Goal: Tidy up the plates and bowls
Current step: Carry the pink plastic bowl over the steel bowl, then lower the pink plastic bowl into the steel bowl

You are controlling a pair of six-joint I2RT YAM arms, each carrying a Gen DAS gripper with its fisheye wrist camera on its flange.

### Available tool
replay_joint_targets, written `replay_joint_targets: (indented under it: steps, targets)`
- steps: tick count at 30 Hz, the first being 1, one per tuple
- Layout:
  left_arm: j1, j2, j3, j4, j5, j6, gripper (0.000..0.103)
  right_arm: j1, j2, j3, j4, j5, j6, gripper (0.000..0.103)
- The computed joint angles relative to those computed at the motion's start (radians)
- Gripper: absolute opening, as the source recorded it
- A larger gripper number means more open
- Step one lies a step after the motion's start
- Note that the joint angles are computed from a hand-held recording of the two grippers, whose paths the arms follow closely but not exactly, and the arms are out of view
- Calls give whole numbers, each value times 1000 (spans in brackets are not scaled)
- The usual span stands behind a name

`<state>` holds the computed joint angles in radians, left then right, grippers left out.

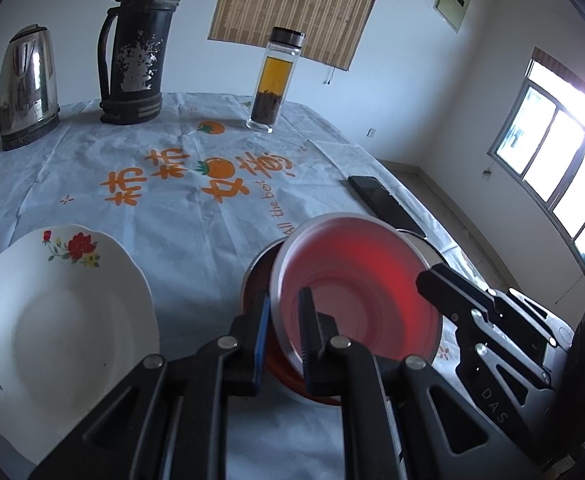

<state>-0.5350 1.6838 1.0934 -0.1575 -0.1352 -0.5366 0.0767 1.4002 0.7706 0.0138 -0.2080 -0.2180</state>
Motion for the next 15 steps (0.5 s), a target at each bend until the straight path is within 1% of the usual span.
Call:
replay_joint_targets:
  steps: [15]
  targets:
    - [9,22,20,-28,9,-2,10,10,20,9,-8,13,-2,13]
